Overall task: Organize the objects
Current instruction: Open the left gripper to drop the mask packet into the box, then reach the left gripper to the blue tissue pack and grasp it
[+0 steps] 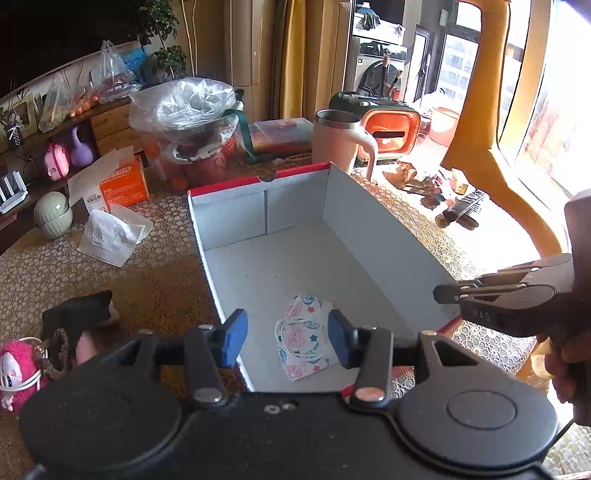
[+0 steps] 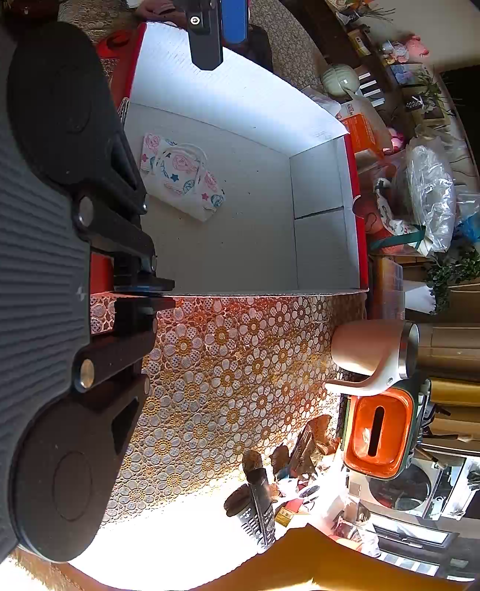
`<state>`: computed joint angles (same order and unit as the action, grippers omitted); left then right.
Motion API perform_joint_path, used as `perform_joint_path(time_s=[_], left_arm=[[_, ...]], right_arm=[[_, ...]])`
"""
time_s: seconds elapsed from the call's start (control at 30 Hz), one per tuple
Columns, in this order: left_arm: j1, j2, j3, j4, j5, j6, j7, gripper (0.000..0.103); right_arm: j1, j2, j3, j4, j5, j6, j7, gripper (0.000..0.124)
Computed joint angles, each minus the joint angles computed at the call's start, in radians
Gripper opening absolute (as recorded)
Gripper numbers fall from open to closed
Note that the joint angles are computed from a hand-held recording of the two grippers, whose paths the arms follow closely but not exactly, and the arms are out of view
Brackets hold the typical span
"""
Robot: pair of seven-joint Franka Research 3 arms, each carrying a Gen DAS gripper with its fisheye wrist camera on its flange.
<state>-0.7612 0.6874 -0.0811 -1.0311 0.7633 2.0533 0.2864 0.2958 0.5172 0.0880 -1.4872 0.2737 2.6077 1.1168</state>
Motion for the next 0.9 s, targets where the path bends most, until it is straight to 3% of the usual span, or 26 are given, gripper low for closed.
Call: perform_joint_path(time_s=[0.2,0.47,0.73,0.9], left_arm=[[-0.008,-0.175,-0.009,-0.252,0.090,-0.011,-0.181,0.057],[0.020,-0.354,-0.086,-0.516,0.189,-0.108,-0.389,0.089],[0.070,-0.441,-0.183,-0.685,0.210,-0.182,-0.512,0.101],[0.085,-0.451,-0.213,-0.741,0.186,-0.219,-0.558,0.101]], right_arm=[[0.006,-0.006,-0.004,-0.006,-0.007,-0.003,0.008,0.002],[0.010,-0.007,-0.008,-0.005,-0.017,-0.007,0.021,0.002],[0.017,-0.011,-0.014,-0.010,-0.033,-0.007,0.037,0.002],[0.022,-0.011,-0.016,-0.008,-0.045,-0.010,0.048,0.002]])
